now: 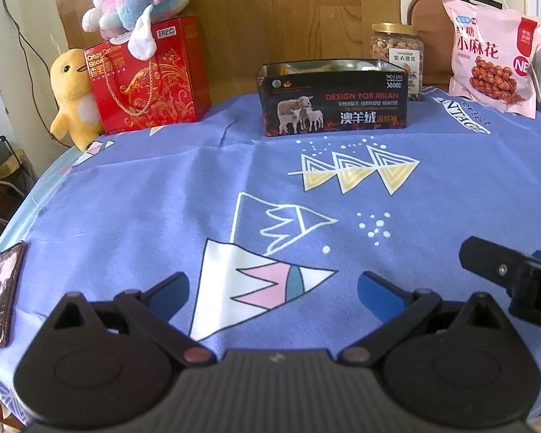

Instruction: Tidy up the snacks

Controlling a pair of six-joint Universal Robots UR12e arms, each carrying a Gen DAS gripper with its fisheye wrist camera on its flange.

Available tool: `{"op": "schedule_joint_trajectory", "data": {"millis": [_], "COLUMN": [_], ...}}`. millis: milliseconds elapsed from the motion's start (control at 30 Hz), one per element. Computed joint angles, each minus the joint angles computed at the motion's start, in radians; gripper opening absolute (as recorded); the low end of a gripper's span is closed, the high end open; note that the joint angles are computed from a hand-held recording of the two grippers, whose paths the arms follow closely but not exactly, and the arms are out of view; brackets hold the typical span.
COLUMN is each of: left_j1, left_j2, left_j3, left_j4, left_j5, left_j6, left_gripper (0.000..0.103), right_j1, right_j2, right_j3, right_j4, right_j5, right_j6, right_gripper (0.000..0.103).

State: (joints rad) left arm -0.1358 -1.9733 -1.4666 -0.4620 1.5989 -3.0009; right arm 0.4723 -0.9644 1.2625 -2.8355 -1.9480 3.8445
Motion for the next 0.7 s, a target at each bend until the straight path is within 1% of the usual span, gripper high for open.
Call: {"op": "schedule_joint_trajectory", "data": {"millis": [333, 700], "left_j1": [0.000, 0.001], "left_j2": [0.008, 0.014], "left_j3": [-0.005, -0.015], "left_j4": [0.005, 0.026], "left_j5": [0.003, 0.018], "left_j6": [-0.012, -0.030], "left_gripper": [0.103, 0.103], "right_j1": [0.006, 0.008], "right_j2": [-0.007, -0.006], "right_j3": [0.013, 0.017], "right_j4": [-0.033, -0.044], "right_j5": [-0.026, -0.028], "right_j6": [-0.011, -0.013], "right_gripper": [0.103, 0.103]}}
